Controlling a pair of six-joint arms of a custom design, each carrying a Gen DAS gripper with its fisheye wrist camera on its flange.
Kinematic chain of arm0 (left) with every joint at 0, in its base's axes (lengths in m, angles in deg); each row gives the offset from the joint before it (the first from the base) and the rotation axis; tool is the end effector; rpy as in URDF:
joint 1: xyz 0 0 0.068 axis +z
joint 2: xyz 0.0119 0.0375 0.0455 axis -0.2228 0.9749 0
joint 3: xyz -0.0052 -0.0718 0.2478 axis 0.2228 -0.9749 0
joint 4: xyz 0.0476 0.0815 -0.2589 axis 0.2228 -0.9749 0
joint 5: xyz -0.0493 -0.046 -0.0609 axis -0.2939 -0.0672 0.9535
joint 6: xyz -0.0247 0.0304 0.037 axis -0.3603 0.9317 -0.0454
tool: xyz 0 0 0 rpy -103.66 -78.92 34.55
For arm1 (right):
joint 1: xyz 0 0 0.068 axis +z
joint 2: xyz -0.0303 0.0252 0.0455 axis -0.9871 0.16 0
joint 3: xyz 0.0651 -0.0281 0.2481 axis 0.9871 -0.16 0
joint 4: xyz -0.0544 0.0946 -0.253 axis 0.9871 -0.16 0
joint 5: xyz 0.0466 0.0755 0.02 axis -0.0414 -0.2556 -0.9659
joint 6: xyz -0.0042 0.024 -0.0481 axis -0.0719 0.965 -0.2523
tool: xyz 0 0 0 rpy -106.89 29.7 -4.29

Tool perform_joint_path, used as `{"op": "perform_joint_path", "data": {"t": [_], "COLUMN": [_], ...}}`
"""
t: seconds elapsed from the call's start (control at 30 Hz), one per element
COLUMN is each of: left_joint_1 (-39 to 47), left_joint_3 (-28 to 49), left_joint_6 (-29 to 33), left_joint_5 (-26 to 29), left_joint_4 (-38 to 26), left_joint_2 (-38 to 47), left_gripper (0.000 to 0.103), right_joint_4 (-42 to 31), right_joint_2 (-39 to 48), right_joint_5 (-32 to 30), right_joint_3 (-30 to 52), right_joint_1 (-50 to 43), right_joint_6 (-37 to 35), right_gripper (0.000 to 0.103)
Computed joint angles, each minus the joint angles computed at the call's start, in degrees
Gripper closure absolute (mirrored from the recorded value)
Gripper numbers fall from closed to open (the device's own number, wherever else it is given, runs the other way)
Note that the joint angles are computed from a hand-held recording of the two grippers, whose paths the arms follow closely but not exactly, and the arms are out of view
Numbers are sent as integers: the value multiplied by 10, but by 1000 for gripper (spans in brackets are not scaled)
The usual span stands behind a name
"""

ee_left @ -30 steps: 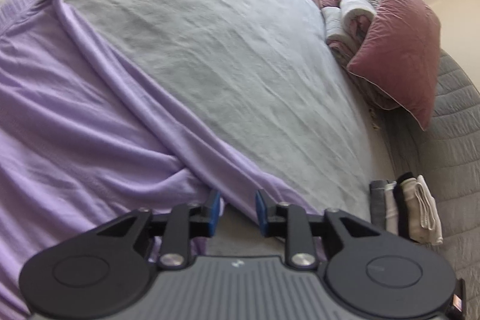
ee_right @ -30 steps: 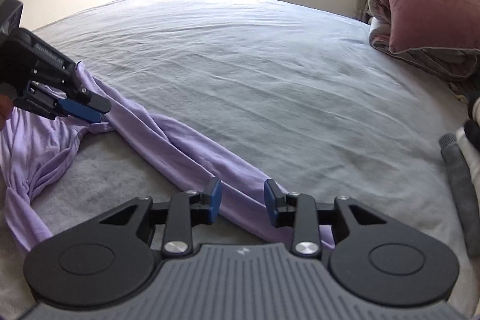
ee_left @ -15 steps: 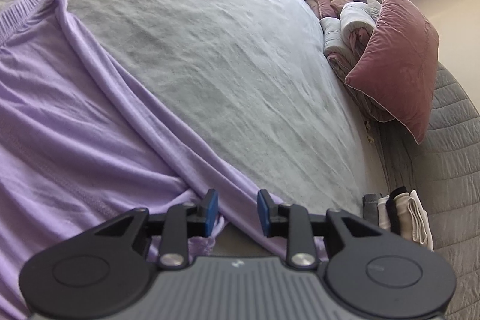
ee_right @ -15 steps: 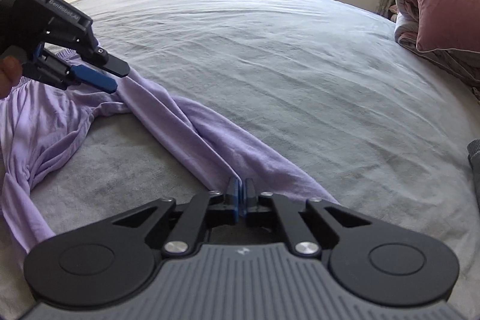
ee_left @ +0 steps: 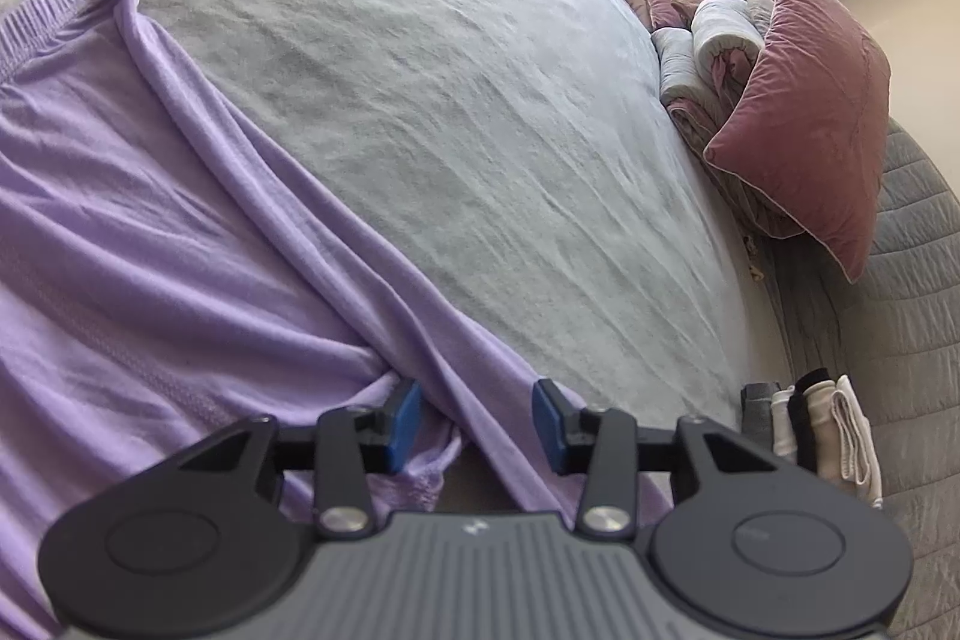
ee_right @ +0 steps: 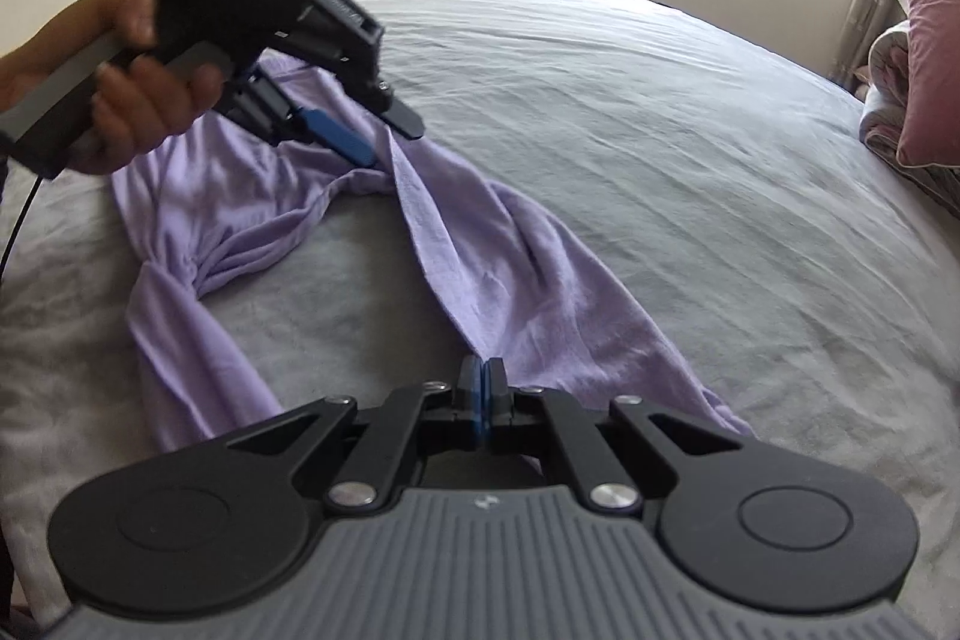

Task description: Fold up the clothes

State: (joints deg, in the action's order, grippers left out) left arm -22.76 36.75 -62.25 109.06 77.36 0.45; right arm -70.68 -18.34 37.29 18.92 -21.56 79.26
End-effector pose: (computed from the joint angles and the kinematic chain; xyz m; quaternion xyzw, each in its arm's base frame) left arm 0.2687 -0.0635 0.1117 -0.1083 0.9062 -0.3359 0.2327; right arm 0.1234 0.1788 0.1139 -0.2628 0.8786 0.0582 0.3945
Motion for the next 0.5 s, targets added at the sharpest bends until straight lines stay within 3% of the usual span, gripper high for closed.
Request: {"op": "perform_joint_path", "data": {"t": [0.13,0.2,0.23,0.3,0.33,0.5], "left_joint_1": [-8,-12,-13,-13,-13,-23], "left_joint_3": [1,2,3,6,8,-3], "left_joint_6": [2,3,4,8,10,21], "left_joint_5": [-24,-32,-36,-39,-40,-57], "left_joint_4": [1,2,2,-2,-8,-14], "left_joint_2": [7,9,11,14,14,-24], "left_gripper": [66,79,80,96,100,101], "right_joint_4": [-7,-6,-6,-4,-3,1], "right_joint_2": [-3,-9,-11,-15,-16,-15], "right_joint_5": [11,17,20,28,33,63], "right_joint_3": [0,-1,-1,-1,-2,-1], "right_joint_1": [5,7,9,12,12,6], "right_joint_6": [9,10,10,8,8,12], "right_gripper": [103,103,103,103,103,103]}}
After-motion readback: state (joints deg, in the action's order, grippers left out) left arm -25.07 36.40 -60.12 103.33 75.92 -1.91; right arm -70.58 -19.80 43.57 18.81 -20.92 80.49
